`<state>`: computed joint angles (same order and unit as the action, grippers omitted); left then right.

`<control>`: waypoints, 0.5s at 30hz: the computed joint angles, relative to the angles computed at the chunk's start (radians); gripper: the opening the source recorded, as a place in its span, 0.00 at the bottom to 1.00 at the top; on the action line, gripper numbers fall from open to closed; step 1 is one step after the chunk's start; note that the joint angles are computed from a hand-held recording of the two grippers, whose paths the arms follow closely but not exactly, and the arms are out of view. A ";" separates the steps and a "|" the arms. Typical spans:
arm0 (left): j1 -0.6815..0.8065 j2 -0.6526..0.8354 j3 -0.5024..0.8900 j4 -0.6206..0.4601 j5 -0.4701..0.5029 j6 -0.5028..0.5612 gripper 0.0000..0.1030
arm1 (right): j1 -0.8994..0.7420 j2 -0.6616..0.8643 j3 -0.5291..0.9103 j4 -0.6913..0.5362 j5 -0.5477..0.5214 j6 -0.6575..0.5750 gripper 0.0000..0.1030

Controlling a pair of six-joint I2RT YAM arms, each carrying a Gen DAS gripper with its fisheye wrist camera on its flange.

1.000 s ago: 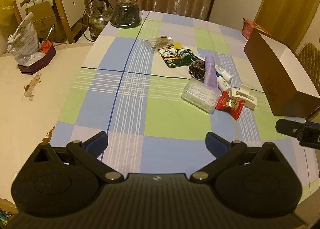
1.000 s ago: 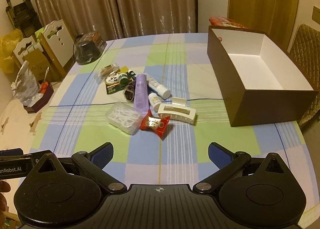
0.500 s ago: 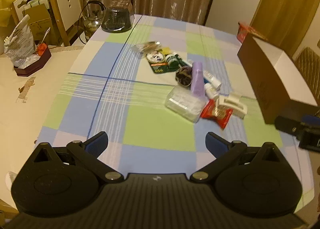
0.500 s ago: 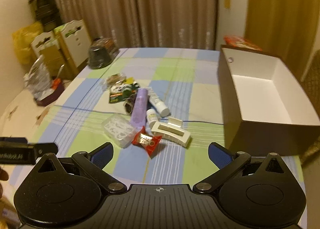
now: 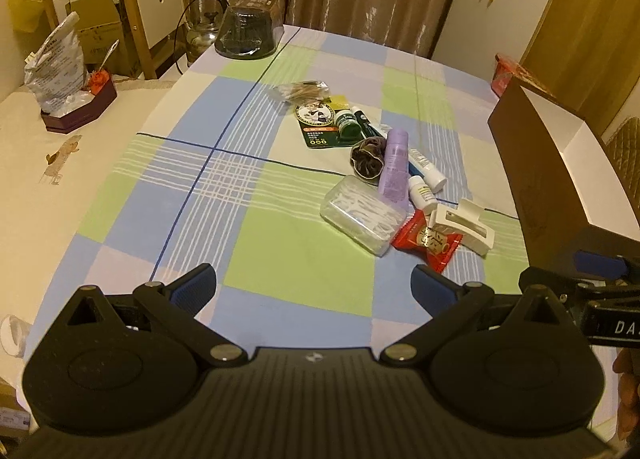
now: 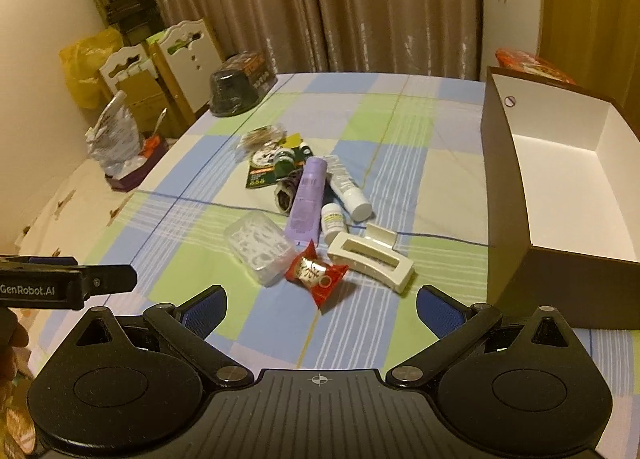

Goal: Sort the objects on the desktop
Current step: 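Move both tools toward the cluster of items on the table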

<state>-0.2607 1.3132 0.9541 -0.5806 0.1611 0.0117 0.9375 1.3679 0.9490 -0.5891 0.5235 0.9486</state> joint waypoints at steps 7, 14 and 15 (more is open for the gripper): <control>0.038 0.082 0.055 0.010 0.050 0.091 0.99 | -0.024 0.058 0.053 -0.023 -0.013 0.036 1.00; 0.057 0.172 0.100 0.014 0.081 0.153 0.99 | -0.038 0.118 0.087 -0.034 -0.024 0.064 1.00; 0.061 0.177 0.101 0.017 0.085 0.159 0.99 | -0.036 0.129 0.097 -0.041 -0.019 0.063 1.00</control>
